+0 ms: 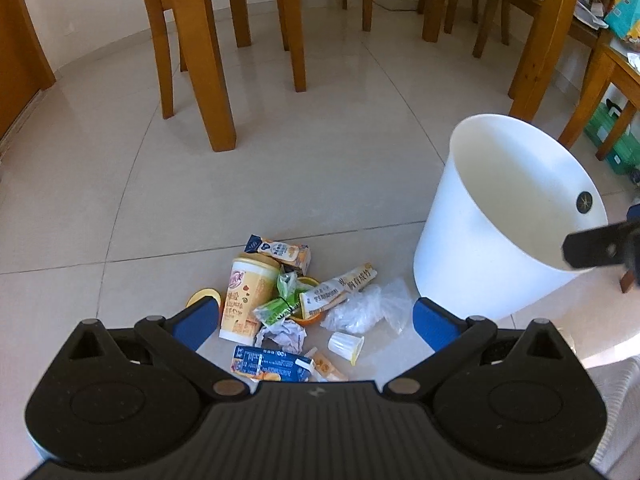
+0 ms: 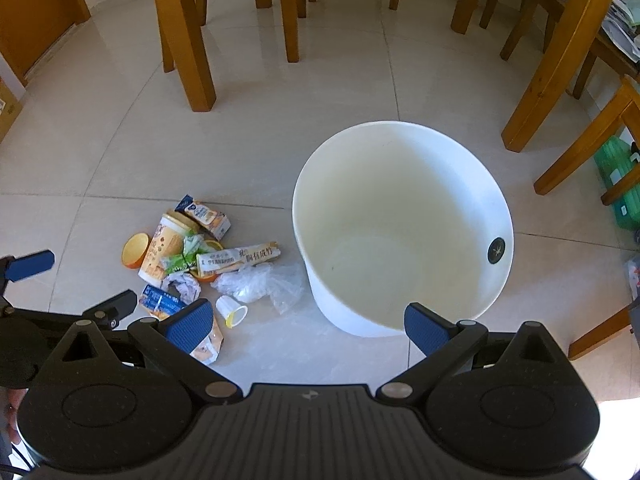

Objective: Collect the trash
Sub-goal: 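Grasp the white bin rim with the right gripper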

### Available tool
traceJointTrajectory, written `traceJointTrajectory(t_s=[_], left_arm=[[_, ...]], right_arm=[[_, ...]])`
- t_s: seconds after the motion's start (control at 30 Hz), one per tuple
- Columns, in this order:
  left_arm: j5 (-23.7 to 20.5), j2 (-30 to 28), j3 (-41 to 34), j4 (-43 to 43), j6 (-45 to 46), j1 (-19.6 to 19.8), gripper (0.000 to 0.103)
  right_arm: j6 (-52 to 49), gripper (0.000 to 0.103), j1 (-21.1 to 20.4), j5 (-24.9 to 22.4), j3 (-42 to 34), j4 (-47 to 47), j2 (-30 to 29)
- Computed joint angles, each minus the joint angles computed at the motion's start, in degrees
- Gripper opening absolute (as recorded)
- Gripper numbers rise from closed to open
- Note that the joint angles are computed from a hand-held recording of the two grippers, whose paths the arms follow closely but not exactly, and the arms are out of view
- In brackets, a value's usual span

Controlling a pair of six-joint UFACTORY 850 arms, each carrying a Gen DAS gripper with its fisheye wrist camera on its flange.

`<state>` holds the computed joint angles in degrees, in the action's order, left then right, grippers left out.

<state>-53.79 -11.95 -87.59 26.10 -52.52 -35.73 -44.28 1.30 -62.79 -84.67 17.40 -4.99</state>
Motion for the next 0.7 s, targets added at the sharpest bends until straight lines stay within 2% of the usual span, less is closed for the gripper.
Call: traceJointTrajectory(t_s=[0.13,0.27,0.53,0.7], left_arm=[[2.01,0.03,0.71,-3.71,3.61,1.58,0.102],[2.22,-0.54,0.95,-4.64,5.58,2.21,0.102],[4.95,-1.1,3.64,4.4,0.32,0.97,0.102],[6.48,-2.25,4.15,7.49,-1.39,0.51,0.102]], right_arm=[[-0.36,0.103,-0.15,-0.87,-1.98,1.27,-1.8],[-1.81,0.103,-0.23,-0.76,-3.67,2.43,-3.23],[-6.77,0.103,-2.03,0.21,-8.15,5.63,-7.0],[-14.04,0.103,-3.97,3.86,-8.51,7.74,-8.56]])
